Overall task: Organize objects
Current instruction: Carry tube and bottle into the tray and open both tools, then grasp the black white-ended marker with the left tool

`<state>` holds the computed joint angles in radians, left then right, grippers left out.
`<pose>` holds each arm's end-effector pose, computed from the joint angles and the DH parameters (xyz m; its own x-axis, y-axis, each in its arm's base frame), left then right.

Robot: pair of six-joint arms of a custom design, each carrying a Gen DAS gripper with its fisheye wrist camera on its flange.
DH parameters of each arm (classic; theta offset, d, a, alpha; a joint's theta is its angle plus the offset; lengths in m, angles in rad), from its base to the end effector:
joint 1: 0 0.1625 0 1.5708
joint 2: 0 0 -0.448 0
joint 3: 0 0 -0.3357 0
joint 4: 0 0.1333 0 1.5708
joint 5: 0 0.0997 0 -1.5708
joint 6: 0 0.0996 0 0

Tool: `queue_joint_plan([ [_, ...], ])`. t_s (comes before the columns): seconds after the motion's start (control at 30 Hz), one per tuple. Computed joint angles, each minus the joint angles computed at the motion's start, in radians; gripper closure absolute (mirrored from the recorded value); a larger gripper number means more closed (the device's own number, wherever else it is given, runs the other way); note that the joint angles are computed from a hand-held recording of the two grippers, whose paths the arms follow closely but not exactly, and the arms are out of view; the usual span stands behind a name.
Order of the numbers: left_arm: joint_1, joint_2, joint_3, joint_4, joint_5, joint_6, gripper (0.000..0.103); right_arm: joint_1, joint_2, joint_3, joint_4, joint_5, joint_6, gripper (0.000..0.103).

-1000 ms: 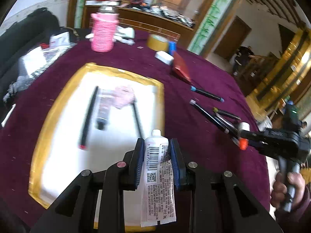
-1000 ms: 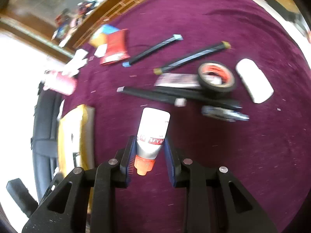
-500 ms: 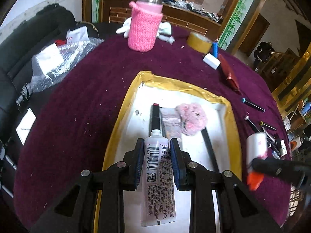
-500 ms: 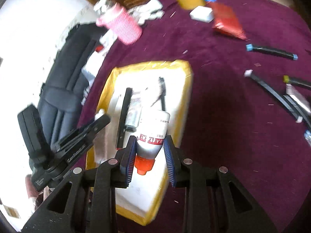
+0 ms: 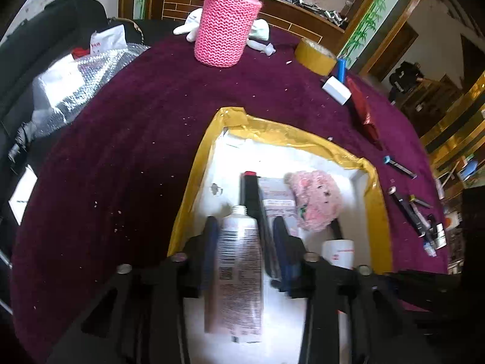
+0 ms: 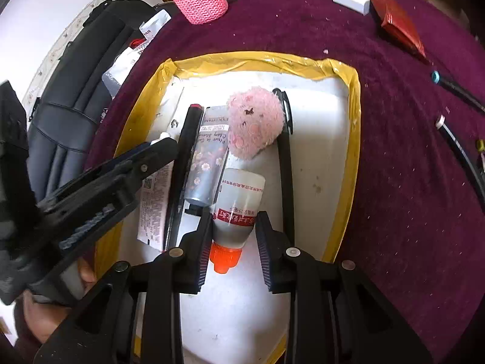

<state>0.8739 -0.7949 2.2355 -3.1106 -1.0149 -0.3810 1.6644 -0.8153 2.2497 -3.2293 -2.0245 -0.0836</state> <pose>-0.1559 -0.4758 0.0751 -0.8733 0.1852 -0.4506 0.3382 0.8962 -0.2872 0.1332 -0.4595 0.0909 -0.8932 -0.0681 0.4444 -0.1663 0.9684 -0.1858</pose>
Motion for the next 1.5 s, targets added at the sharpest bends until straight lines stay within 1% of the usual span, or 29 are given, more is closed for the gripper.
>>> queue_joint_plan([
  [0.07,0.002,-0.016,0.000,0.008,-0.021,-0.012,0.062,0.005,0.004,-0.005,0.004,-0.013,0.002,0.077],
  [0.13,-0.003,-0.035,0.004,0.011,-0.033,-0.024,0.054,0.014,0.005,-0.006,0.005,-0.031,0.006,0.077],
  [0.17,-0.008,-0.044,0.011,0.006,-0.035,-0.027,0.053,0.017,0.007,-0.007,0.005,-0.038,0.007,0.077],
  [0.3,-0.027,-0.086,0.034,-0.020,-0.032,-0.036,0.051,0.033,0.019,-0.018,0.013,-0.089,0.010,0.076],
  [0.4,-0.022,-0.123,0.048,-0.038,-0.049,-0.060,0.049,0.043,0.019,-0.027,0.037,-0.109,0.021,0.076],
  [0.57,-0.010,-0.166,0.063,-0.048,-0.063,-0.105,0.048,0.065,-0.015,-0.013,0.036,-0.124,0.020,0.075],
  [0.67,-0.010,-0.176,0.072,-0.061,-0.064,-0.125,0.048,0.068,-0.064,0.026,-0.002,-0.116,0.021,0.075],
  [0.77,-0.017,-0.177,0.078,-0.072,-0.081,-0.135,0.048,0.054,-0.145,0.097,-0.065,-0.113,0.030,0.074],
  [0.9,-0.046,-0.159,0.082,-0.089,-0.140,-0.159,0.047,0.008,-0.279,0.211,-0.203,-0.157,0.023,0.071],
  [0.93,-0.059,-0.156,0.086,-0.090,-0.147,-0.168,0.047,-0.015,-0.320,0.234,-0.234,-0.171,0.011,0.064],
  [0.97,-0.074,-0.150,0.090,-0.090,-0.156,-0.180,0.046,-0.039,-0.358,0.251,-0.251,-0.183,0.001,0.053],
  [1.0,-0.092,-0.141,0.094,-0.091,-0.171,-0.195,0.045,-0.074,-0.387,0.256,-0.263,-0.189,-0.009,0.050],
  [1.03,-0.110,-0.131,0.100,-0.093,-0.192,-0.210,0.044,-0.127,-0.436,0.263,-0.253,-0.173,-0.012,0.048],
  [1.07,-0.124,-0.123,0.105,-0.097,-0.206,-0.221,0.044,-0.178,-0.487,0.266,-0.222,-0.139,-0.011,0.048],
  [1.1,-0.152,-0.106,0.113,-0.102,-0.217,-0.241,0.044,-0.243,-0.541,0.263,-0.178,-0.080,-0.010,0.048],
  [1.13,-0.171,-0.097,0.118,-0.099,-0.220,-0.254,0.044,-0.287,-0.581,0.263,-0.147,-0.041,-0.018,0.048],
  [1.17,-0.191,-0.083,0.121,-0.099,-0.224,-0.269,0.044,-0.325,-0.606,0.254,-0.119,-0.001,-0.029,0.048],
  [1.23,-0.232,-0.054,0.124,-0.095,-0.232,-0.304,0.044,-0.383,-0.627,0.206,-0.025,0.105,-0.072,0.048],
  [1.27,-0.249,-0.043,0.123,-0.087,-0.235,-0.324,0.044,-0.391,-0.614,0.174,0.018,0.140,-0.101,0.048],
  [1.33,-0.283,-0.025,0.128,-0.080,-0.236,-0.367,0.044,-0.376,-0.567,0.125,0.066,0.159,-0.149,0.048],
  [1.43,-0.343,-0.015,0.154,-0.089,-0.204,-0.432,0.044,-0.343,-0.477,0.041,0.129,0.170,-0.221,0.048],
  [1.5,-0.377,-0.014,0.178,-0.093,-0.184,-0.479,0.044,-0.326,-0.415,-0.020,0.171,0.161,-0.260,0.048],
])
